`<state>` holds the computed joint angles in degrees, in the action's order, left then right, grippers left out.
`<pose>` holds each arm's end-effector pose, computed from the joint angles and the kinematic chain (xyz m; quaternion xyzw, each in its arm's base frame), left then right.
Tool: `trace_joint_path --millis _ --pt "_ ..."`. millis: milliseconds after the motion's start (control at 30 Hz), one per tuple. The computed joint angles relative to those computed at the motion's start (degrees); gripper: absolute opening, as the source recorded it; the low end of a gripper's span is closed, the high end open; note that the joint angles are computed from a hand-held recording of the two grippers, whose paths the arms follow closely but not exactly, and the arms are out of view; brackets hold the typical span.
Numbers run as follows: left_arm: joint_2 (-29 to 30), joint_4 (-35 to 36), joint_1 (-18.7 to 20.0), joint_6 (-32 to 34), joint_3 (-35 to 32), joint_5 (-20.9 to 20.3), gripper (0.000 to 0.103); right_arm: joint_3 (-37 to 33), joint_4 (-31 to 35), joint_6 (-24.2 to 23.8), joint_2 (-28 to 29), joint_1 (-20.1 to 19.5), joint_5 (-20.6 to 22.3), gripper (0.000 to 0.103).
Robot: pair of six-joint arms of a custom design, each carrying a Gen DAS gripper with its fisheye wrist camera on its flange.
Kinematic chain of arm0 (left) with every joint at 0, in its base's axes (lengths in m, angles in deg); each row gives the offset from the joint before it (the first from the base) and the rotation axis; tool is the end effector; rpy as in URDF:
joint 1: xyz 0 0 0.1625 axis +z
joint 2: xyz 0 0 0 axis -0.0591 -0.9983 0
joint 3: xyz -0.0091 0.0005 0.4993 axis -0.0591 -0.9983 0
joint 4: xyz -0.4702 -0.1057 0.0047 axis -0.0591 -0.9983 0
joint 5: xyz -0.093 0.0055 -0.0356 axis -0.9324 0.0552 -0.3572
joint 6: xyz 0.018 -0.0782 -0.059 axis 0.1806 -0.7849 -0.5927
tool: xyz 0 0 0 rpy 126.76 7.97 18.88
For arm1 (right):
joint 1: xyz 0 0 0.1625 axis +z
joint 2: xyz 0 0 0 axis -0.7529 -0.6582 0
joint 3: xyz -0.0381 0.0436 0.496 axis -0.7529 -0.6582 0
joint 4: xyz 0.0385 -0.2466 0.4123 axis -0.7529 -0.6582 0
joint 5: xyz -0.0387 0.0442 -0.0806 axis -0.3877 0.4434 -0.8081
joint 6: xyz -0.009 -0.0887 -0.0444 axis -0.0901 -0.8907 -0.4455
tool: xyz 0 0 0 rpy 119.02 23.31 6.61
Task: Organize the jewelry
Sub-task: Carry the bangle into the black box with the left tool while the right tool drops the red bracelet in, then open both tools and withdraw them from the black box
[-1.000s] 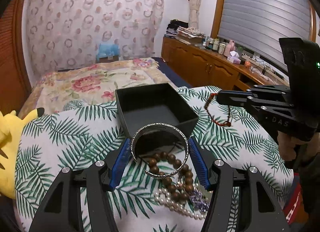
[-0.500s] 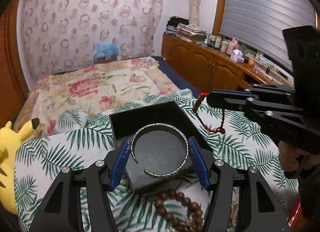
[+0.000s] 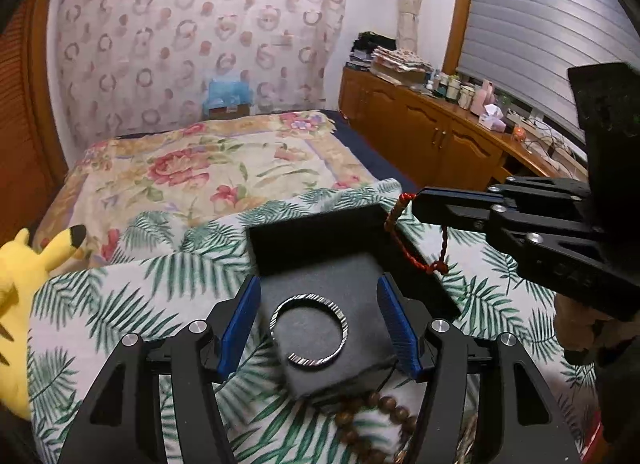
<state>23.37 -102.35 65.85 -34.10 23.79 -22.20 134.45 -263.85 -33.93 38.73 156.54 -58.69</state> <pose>-0.1432 -0.6657 0.2646 0.3046 0.8779 -0.3010 0.2143 0.3262 -0.6838 0.1126 0.3699 -0.8629 0.2864 0.1915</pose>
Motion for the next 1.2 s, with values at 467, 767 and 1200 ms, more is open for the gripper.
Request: trace_joint_path --millis 467,767,1200 --pt "-6.73 -1.84 0.54 -2.39 7.19 1.51 0.062 0.64 -2.06 1.61 1.19 -0.04 -2.04 0.036" --pt "-9.86 -2.86 -0.52 -3.24 12.08 0.93 0.063 9.64 -7.58 3.17 -3.32 0.43 -2.94 0.036" --pt "-14.5 -4.11 -2.41 -5.25 19.06 0.53 0.063 21.59 -11.64 5.79 -7.57 0.03 -6.04 0.036"
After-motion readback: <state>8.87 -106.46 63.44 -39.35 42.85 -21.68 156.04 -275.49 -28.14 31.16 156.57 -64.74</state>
